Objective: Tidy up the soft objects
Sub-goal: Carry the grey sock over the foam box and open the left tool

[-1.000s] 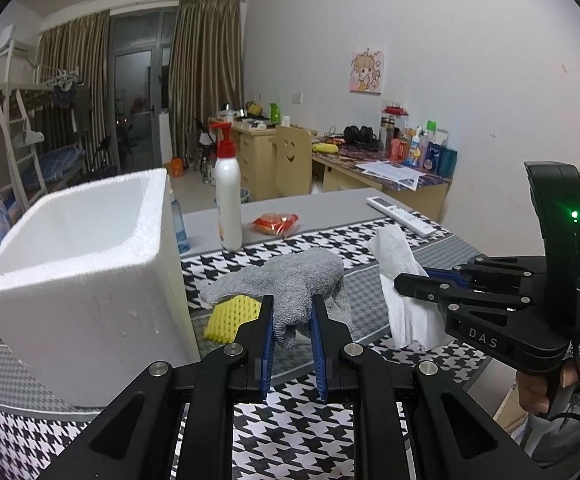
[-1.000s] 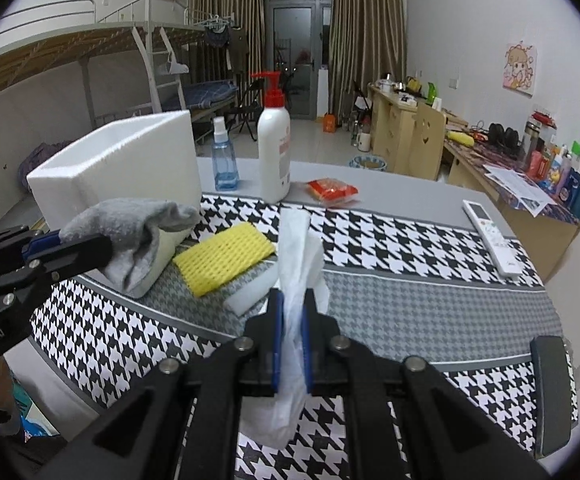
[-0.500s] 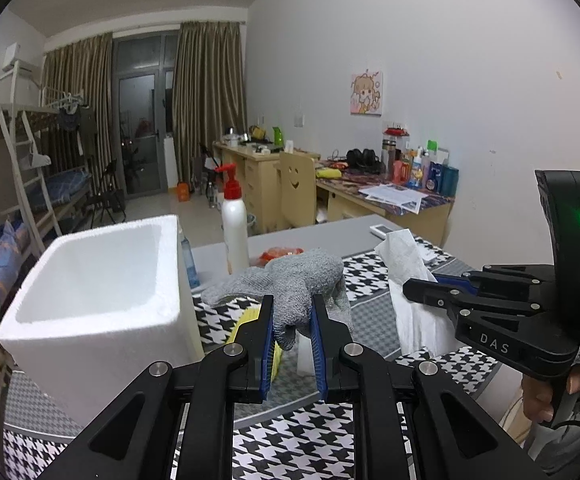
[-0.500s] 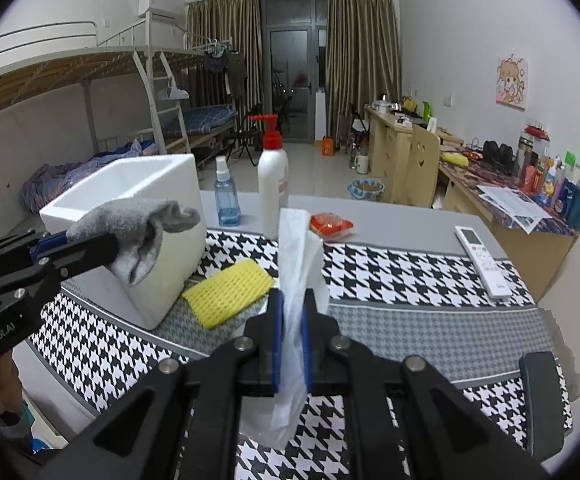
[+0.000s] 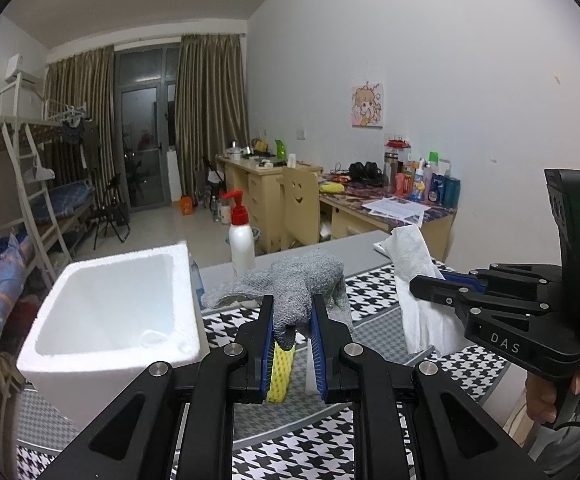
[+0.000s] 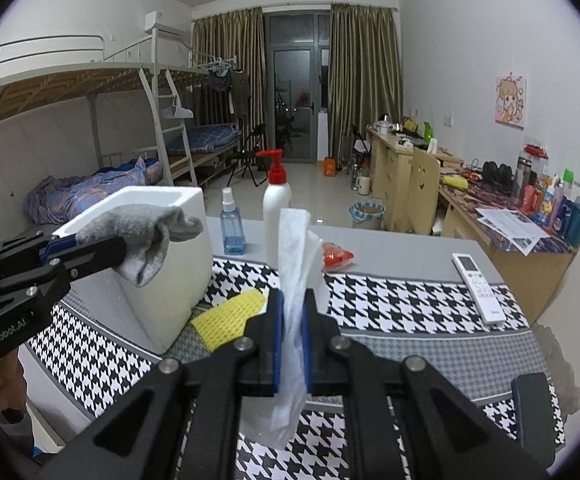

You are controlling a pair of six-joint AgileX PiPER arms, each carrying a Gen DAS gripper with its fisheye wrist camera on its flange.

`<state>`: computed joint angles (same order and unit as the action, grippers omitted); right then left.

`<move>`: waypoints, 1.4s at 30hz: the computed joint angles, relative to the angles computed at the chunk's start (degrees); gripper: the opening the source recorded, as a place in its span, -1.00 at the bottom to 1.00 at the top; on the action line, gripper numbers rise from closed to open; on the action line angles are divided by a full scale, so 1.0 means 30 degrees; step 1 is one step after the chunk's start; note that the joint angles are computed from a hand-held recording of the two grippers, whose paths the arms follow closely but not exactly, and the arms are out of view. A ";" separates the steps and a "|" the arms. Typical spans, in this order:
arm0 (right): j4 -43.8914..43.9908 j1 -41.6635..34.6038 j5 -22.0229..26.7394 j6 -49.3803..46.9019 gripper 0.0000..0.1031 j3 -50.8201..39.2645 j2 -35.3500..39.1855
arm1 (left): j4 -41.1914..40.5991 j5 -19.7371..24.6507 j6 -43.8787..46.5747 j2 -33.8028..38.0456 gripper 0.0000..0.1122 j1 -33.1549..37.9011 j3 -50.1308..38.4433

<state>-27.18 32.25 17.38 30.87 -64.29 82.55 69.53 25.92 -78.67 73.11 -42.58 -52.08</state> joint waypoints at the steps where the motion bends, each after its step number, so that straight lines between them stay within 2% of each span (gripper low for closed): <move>1: 0.0155 -0.0008 -0.0043 -0.0145 -0.78 -0.0055 -0.0027 | 0.0102 0.0107 -0.0049 0.0009 -0.69 -0.0073 -0.0102; 24: 0.0952 0.0297 -0.0818 -0.1228 -0.78 -0.1705 0.0671 | 0.0656 0.0322 0.0296 -0.0582 -0.69 0.1168 -0.0699; 33: 0.4261 0.0332 -0.0947 -0.4678 -0.78 -0.2886 0.1496 | 0.1754 0.0936 -0.0673 -0.0680 -0.69 0.1580 -0.0761; 42: 0.5609 0.0596 -0.1341 -0.6173 -0.78 -0.3321 0.1848 | 0.2281 0.1522 -0.1122 -0.0746 -0.69 0.1869 -0.0781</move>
<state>-10.36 34.04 13.36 12.35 -74.26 88.09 76.37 30.49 -82.04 70.87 -36.97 -54.42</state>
